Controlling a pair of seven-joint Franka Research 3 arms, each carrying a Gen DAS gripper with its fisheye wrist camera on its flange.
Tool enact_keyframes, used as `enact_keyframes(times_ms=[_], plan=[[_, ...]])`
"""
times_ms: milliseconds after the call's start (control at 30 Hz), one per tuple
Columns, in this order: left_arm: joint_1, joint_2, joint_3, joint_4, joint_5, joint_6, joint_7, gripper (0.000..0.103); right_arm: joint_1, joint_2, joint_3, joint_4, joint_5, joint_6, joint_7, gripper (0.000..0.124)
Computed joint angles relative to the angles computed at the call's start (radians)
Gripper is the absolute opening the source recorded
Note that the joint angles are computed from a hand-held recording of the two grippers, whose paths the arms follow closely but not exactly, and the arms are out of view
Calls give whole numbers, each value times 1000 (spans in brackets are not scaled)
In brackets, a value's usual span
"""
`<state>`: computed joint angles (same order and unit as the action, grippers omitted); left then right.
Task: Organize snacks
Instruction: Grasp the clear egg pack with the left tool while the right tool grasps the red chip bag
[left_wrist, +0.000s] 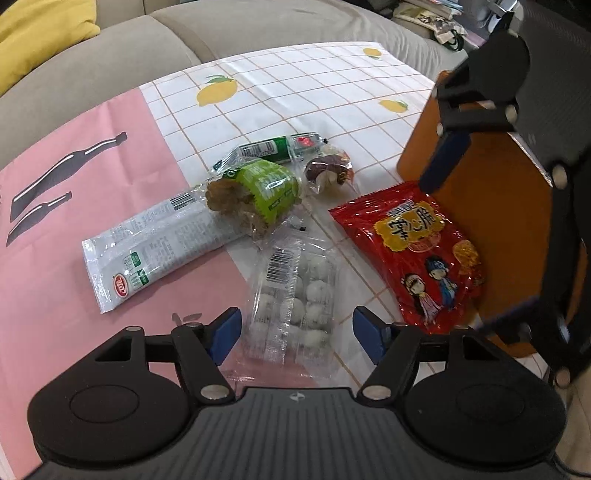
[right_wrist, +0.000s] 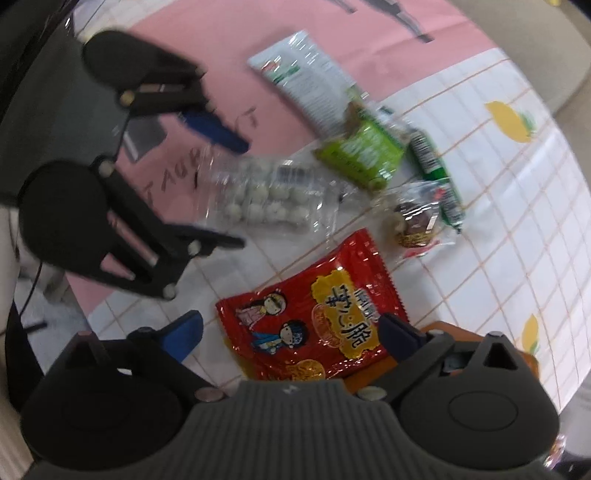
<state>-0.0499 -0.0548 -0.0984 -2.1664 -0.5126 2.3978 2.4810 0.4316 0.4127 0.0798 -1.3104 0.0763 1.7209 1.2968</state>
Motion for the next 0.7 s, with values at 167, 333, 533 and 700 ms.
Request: enact_keyframes(times_ms=[167,333,533,700], plan=[[2,14,-4,8,17,6,-30,77,22,56,4,62,-54,-77,-104,100],[3,7,-8,1,47,14,-83,65,52,146,-7,181,-100,-188,-157,100],[14,-18,-1,-4,161,-19,-300,62,101,227,-38,293,-157,-270,-127,100],[30,-57,18,-32,210,-45,-437,62,102,233,-30,302,-123,-241,-97,98]])
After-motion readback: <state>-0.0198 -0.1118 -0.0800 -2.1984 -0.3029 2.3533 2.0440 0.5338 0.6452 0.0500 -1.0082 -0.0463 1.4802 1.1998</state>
